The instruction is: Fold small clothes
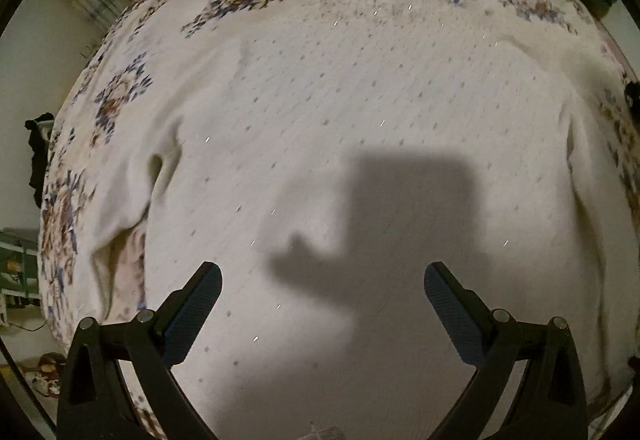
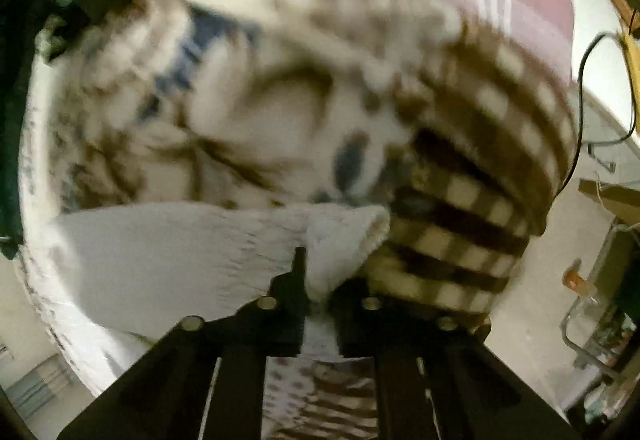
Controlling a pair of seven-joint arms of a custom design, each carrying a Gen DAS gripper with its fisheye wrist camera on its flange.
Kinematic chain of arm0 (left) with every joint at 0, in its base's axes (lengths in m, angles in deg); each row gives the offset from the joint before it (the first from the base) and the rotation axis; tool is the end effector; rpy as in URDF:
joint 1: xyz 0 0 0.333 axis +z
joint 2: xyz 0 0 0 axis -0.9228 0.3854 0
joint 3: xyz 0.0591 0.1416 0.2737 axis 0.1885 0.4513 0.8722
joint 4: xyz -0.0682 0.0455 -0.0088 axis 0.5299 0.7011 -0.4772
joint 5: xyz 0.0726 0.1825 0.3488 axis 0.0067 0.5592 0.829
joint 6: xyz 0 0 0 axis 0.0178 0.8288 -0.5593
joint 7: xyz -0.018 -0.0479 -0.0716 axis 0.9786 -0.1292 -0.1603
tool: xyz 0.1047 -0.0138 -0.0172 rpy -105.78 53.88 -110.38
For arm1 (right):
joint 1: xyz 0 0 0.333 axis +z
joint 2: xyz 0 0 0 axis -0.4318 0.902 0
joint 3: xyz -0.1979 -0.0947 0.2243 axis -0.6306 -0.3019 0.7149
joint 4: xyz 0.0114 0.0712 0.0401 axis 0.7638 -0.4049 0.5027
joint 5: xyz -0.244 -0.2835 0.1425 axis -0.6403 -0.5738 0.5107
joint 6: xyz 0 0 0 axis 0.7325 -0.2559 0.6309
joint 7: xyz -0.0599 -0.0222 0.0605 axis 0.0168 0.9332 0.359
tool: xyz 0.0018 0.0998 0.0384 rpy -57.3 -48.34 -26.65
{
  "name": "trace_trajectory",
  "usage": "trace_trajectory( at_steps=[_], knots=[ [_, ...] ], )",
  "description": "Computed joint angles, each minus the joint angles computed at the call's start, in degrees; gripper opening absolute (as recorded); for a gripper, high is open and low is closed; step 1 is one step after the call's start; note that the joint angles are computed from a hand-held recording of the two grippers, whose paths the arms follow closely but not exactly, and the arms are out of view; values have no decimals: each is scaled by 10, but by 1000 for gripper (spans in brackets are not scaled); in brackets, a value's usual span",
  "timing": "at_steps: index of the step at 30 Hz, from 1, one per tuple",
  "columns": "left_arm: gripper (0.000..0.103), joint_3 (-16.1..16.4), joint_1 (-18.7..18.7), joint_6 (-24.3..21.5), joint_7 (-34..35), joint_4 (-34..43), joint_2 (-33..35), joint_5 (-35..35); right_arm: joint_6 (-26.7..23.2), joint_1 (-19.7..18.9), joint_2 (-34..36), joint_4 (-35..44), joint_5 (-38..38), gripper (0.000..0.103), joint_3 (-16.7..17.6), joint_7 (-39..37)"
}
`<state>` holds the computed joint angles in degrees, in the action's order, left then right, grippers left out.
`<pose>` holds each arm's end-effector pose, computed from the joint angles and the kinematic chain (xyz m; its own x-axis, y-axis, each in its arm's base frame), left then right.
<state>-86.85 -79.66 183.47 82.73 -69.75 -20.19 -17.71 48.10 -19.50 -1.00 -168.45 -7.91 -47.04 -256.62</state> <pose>0.5993 -0.2103 0.6237 -0.2424 -0.9551 -0.1703 -0.9242 0.2807 -0.2590 0.3435 0.0330 0.5172 -0.9742 -0.0125 -0.2253 -0.0321 0.9960 0.0835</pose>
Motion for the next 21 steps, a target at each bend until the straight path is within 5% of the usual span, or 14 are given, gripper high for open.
trace_trajectory(
  at_steps=[7, 13, 21],
  knots=[
    [103, -7, -14, 6, 9, 80, 42, -33, -78, -47, 1, 92, -132, 8, 11, -57],
    [103, -4, -30, 8, -26, 144, 89, -61, -85, -83, 73, 173, -205, 8, -4, -113],
    [103, 14, -26, 29, -31, 123, 84, -41, 12, -48, 235, 308, -128, 8, -11, -136]
  ],
)
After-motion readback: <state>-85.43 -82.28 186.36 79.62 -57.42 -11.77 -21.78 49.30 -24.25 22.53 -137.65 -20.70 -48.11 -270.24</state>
